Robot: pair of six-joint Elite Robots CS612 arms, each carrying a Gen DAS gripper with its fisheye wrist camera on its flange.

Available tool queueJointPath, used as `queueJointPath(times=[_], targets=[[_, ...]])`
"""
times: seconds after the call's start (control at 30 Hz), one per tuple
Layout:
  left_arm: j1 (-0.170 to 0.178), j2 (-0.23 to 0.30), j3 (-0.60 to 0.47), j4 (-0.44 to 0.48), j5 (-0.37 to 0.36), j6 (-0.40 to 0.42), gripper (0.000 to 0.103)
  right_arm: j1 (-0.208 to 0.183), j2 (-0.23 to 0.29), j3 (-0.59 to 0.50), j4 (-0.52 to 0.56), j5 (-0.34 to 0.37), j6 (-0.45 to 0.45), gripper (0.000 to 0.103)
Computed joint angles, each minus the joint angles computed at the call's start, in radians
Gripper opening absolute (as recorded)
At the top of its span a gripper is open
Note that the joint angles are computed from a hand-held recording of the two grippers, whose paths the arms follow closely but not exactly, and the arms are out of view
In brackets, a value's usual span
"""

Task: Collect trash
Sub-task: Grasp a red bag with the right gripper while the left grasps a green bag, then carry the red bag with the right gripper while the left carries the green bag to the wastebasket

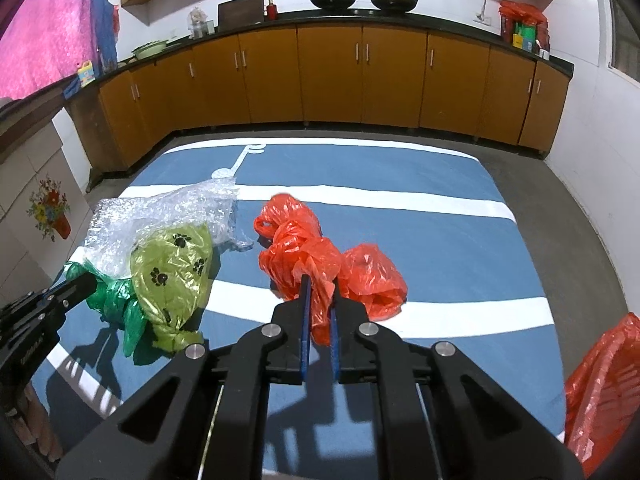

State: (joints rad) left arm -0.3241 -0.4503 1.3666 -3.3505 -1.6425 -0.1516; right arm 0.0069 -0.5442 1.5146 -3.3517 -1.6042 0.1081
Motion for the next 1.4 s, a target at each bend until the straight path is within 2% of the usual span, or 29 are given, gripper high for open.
queueJointPath(times=[0.6,0.97,1.4], targets=[[-0.012,-0.090,0.128,-0.152,-0.011,-0.014,0.003,-0.014,-0.081,0.144,-0.139,-0.039,0.043,0.007],[-0.050,-0.132,0.177,-0.210,-0.076,0.004,0.003,-0.033,-0.136,0.249,-0.263,-0.070,0.087,0.006],[-0.099,-0.147,0.186,-0.213,-0.152,0.033,0.003,-0.062,-0.179,0.361,-0.392,-0.135,0.150,0.006]])
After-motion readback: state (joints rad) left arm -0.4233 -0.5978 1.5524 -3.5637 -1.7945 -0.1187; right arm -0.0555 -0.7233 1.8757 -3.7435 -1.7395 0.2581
